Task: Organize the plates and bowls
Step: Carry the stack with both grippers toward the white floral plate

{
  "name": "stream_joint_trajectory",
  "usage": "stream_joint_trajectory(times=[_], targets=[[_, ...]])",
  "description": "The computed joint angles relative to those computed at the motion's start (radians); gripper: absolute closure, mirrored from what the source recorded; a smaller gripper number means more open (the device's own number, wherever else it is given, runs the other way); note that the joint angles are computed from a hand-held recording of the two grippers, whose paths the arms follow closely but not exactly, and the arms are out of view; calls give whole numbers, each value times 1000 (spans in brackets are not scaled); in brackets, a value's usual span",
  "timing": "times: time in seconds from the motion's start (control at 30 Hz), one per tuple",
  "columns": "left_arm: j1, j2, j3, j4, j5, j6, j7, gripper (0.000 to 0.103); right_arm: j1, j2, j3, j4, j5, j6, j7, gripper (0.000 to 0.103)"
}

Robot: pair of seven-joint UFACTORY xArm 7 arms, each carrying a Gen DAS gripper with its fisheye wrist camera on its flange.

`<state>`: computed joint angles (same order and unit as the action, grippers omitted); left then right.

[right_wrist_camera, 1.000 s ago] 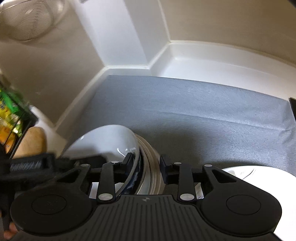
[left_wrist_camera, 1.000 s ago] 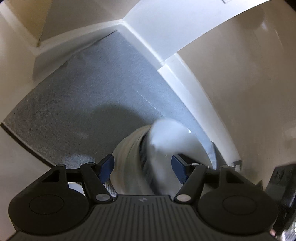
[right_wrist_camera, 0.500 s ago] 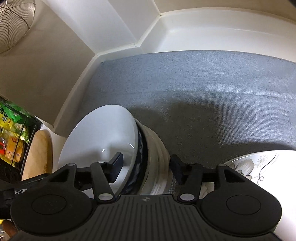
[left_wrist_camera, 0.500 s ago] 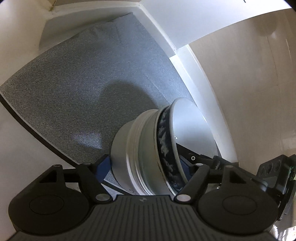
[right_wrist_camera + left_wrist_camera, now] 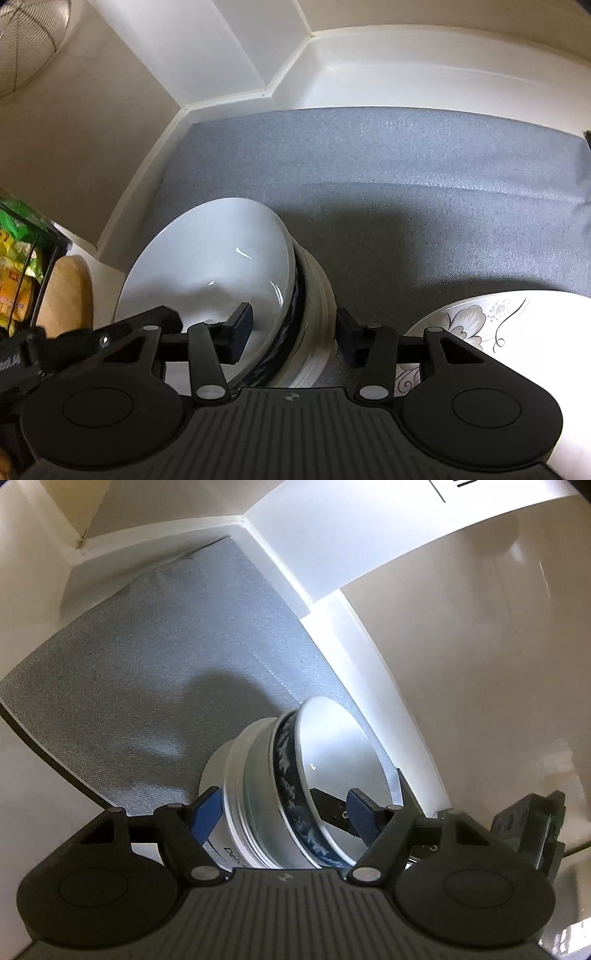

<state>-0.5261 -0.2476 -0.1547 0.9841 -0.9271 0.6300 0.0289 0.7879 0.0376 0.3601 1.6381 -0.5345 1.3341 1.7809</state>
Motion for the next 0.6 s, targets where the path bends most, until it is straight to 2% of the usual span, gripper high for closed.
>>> stream_joint_trajectory(times=[0.13, 0.23, 0.33, 0.6], targets=[[6, -14, 7, -5, -3, 21, -17, 26, 2, 4, 2, 9, -1, 13, 12, 53], [-1, -20, 5, -8, -12, 5, -1, 26, 7, 2, 1, 13, -4, 10, 36, 53], [-5, -42, 11, -22, -18, 7, 14, 26, 17, 12, 5, 41, -27, 39, 28, 53], [-26, -15, -2, 38, -16, 0, 13, 26, 53, 17, 8, 99, -80, 128, 34, 53]])
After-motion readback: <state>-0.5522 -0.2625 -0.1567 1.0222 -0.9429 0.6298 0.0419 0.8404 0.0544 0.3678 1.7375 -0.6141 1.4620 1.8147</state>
